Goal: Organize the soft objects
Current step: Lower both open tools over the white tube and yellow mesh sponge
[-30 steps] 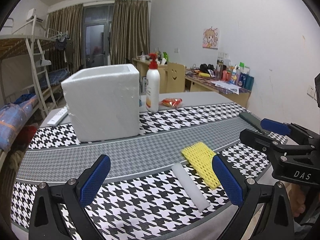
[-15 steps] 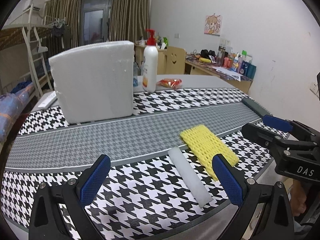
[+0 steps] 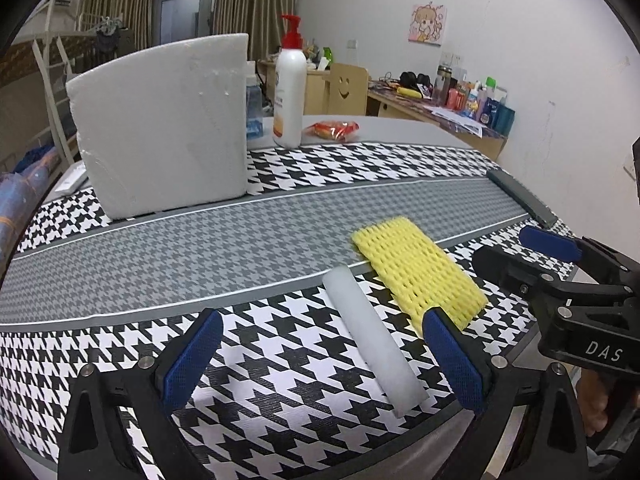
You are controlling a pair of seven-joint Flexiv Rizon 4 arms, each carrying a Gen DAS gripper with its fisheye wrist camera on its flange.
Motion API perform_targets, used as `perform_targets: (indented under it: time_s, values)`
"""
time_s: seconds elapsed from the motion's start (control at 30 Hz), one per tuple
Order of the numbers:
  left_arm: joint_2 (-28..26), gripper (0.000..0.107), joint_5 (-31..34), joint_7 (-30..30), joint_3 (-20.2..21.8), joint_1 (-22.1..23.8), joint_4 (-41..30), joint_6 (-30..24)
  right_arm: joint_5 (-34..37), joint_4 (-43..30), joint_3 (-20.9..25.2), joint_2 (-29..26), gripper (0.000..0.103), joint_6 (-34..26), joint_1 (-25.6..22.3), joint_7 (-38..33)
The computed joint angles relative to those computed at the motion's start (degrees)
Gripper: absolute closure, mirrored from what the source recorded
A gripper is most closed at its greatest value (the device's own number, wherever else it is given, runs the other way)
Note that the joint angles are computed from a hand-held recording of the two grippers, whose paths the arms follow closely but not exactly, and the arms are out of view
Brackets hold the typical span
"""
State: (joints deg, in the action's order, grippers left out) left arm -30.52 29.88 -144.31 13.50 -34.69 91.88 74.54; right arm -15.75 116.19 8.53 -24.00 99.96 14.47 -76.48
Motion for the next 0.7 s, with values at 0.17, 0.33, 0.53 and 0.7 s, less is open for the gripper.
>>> perform_targets:
  time_s: [0.17, 0.33, 0.53, 0.7]
  values:
    - [-0.83, 0.02, -2.5, 2.77, -2.16, 1.71, -0.34, -0.76, 0.21, -0.83, 0.81, -0.62, 0.019, -1.16, -0.95, 0.2]
    - [-1.88, 0.034, -3.3, 2.67, -1.65, 0.99, -1.74, -3.2, 0.42, -1.53, 2.18, -1.27, 0.019, -1.9, -2.29, 0.05]
    - [-3.02, 0.038, -4.12, 4.35, -2.99, 1.35, -3.4, -5.44, 0.6, -2.29, 4.25, -2.06, 0.019, -2.55, -4.11, -0.7]
    - [-3.86, 0.047, -3.44, 3.8, -2.4, 0.45, -5.3, -8.26, 0.94, -2.93, 6.52, -2.79, 0.019, -3.06, -6.19, -1.68]
